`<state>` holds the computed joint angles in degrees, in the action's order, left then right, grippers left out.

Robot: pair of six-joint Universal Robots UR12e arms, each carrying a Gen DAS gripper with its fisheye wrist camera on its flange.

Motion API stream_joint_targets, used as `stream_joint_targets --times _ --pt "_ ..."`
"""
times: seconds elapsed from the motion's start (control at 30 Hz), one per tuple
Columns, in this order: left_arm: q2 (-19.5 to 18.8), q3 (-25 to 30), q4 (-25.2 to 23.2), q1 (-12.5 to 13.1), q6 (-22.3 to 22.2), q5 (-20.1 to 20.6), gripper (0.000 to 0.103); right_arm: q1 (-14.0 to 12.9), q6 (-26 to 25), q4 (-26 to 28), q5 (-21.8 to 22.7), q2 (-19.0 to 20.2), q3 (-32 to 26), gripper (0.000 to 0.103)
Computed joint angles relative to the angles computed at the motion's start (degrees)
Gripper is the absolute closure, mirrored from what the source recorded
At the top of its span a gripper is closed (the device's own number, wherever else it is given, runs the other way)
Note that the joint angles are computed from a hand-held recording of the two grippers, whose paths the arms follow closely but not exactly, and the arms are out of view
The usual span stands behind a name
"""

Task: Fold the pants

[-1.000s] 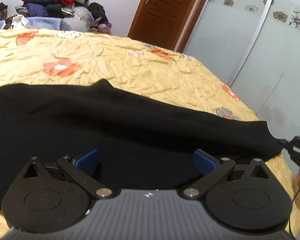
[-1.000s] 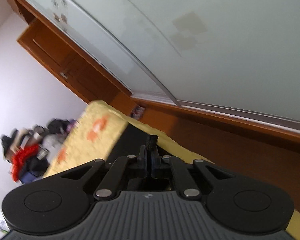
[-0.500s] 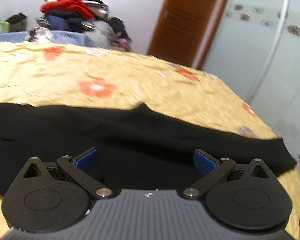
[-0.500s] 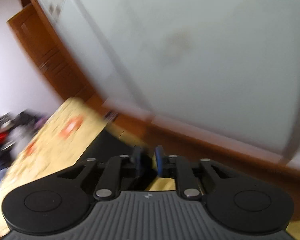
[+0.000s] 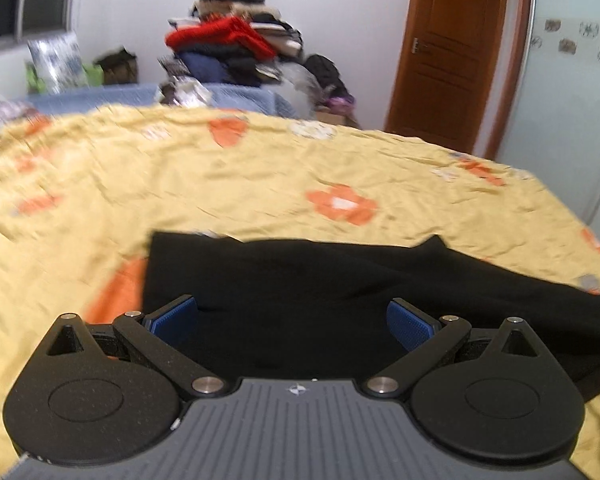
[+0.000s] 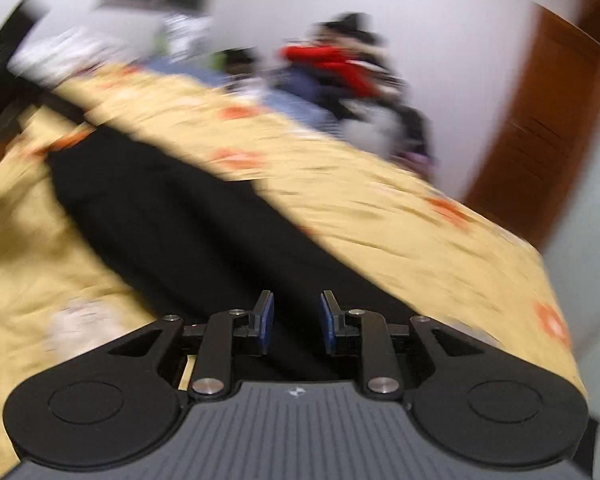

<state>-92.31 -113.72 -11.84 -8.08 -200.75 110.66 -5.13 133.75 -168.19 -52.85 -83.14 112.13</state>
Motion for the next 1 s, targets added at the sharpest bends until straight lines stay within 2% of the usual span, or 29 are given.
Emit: stream_joint_targets --times 0.07,0.1,0.17,0.27,0.4,0.53,0.57,0.63,0.7,0.87,0.9,0.93,0.97,1.0 --pt "0.5 -0.3 -0.3 0.3 0.1 0.8 0.001 1.2 -5.8 3.8 -0.4 -0.2 -0.1 0.079" --pt "1.1 -0.6 -0.7 0.8 -0.2 0.1 0.001 1.8 -7.9 4.0 -1.8 -0.4 0.3 0.079" --pt "2.1 -1.3 -1.1 1.8 -1.6 -1.8 0.001 2.8 -10.6 2.8 -5.0 -1.1 1.7 0.079" --pt "3.0 -1.9 -2.0 2.6 -5.5 -2.4 0.001 3.6 -12.5 2.4 -7.2 -0.3 1.5 0.079" --pt "3.6 -2.2 -3.1 3.3 -8.8 -4.8 0.001 5.1 -14.5 -2.9 -10.5 0.8 2.3 0.079" --pt "3.0 -1.9 -3.2 3.0 -8.4 -7.1 0.001 6.7 -17.1 -8.7 -12.3 2.8 2.5 0.080" --pt "2.8 -1.8 -3.1 2.8 -8.1 -7.3 0.001 6.7 -16.3 -8.0 -12.0 2.8 2.2 0.093" --pt "2.6 -1.7 -2.7 2.5 -7.4 -7.7 0.001 6.3 -14.8 -3.1 -9.8 2.1 1.4 0.098" --pt "2.4 -1.5 -2.3 2.2 -6.9 -8.0 0.001 5.8 -15.8 -0.2 -8.3 1.2 1.5 0.099" --pt "1.5 -0.7 -3.0 1.8 -6.7 -8.5 0.001 3.4 -16.7 15.4 0.5 -2.5 0.6 0.100" --pt "1.3 -0.5 -3.4 1.8 -6.8 -8.9 0.001 3.3 -17.1 17.2 1.1 -2.8 0.5 0.100" --pt "1.1 -0.3 -3.8 1.7 -7.0 -9.2 0.001 3.3 -17.5 18.7 1.2 -3.0 0.4 0.100" --pt "1.0 -0.2 -3.6 1.6 -6.8 -9.8 0.001 3.1 -17.0 17.8 1.9 -3.0 0.7 0.100" --pt "0.9 -0.2 -3.2 1.5 -6.3 -10.0 0.001 2.7 -15.3 14.5 2.7 -2.9 1.3 0.099"
